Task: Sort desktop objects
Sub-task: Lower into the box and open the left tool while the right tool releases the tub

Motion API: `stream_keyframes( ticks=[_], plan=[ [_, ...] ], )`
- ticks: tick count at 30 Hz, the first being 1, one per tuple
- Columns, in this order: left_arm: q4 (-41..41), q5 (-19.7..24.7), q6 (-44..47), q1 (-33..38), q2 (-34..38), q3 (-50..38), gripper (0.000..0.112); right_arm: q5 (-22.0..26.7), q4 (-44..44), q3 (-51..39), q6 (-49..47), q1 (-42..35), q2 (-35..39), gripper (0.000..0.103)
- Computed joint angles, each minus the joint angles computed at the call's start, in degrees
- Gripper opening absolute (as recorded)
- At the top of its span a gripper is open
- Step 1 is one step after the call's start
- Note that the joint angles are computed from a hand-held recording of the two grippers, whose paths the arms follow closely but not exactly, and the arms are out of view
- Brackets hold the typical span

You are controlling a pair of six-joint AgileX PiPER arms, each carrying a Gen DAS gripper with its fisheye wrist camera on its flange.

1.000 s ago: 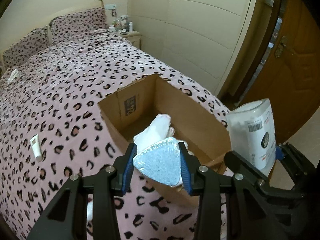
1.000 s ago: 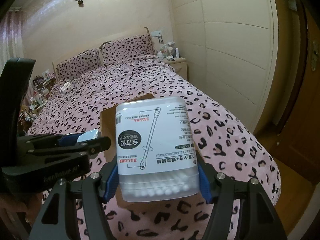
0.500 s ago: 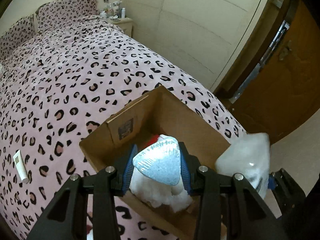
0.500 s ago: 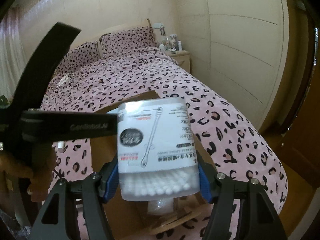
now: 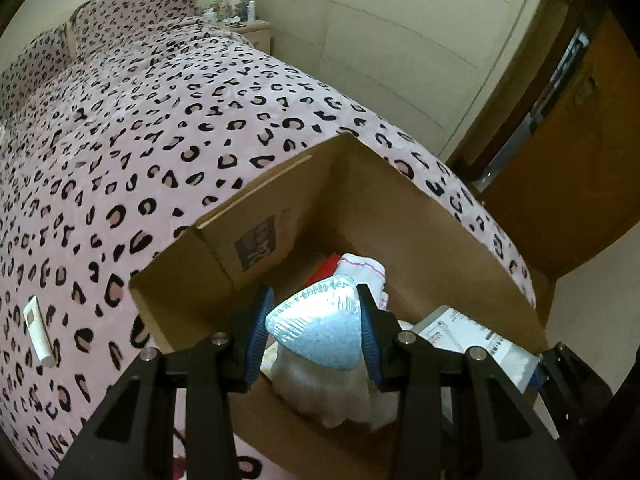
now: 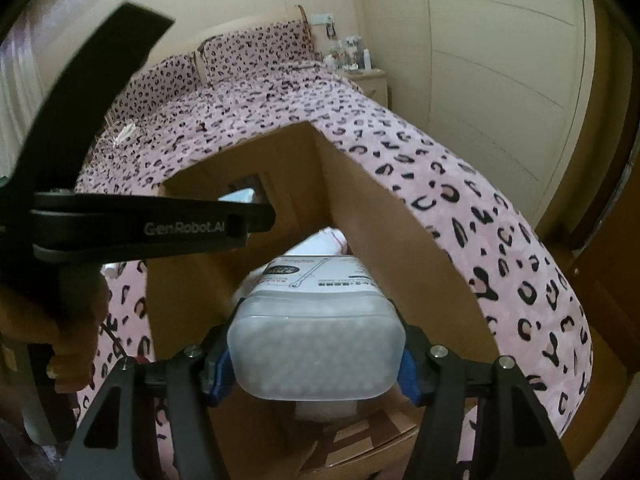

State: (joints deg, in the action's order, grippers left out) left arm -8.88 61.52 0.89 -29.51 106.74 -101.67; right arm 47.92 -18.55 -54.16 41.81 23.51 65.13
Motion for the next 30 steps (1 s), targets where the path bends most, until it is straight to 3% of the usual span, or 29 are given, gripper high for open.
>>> stream_keyframes(
  ticks=[3, 5, 7, 12, 22, 30],
  plan=[
    [1.9, -0.7, -0.2, -1.1, 0.1, 0.3, 0.043, 0.2, -1.3, 0.5, 1.5, 0.6, 0.4, 0.064],
    [2.1, -1.0, 0.0, -1.4, 0.2, 0.4, 0.060, 0.2, -1.1, 0.5, 1.4, 0.4, 0.5, 0.064],
    [1.9, -1.7, 0.3, -1.5, -0.1, 0.7, 0.069, -0.5, 0.6, 0.7, -0.2, -0.8, 0.2, 0.064],
    [1.4, -1.5, 0.7, -1.5, 0.1, 0.3, 0.081, -0.7, 1.5, 1.1, -1.8, -2.3, 0.1, 0.064],
    [2.5, 1.8, 2.3, -0.3, -2.9, -1.4, 0.086, 4.4, 8.4, -3.3, -6.8, -3.7, -0.1, 0.064],
    [4.9, 1.6, 3.8, 1.0, -11.5, 4.2, 0.088, 12.1, 3.8, -7.6, -2.5, 2.4, -4.3, 0.064]
  ],
)
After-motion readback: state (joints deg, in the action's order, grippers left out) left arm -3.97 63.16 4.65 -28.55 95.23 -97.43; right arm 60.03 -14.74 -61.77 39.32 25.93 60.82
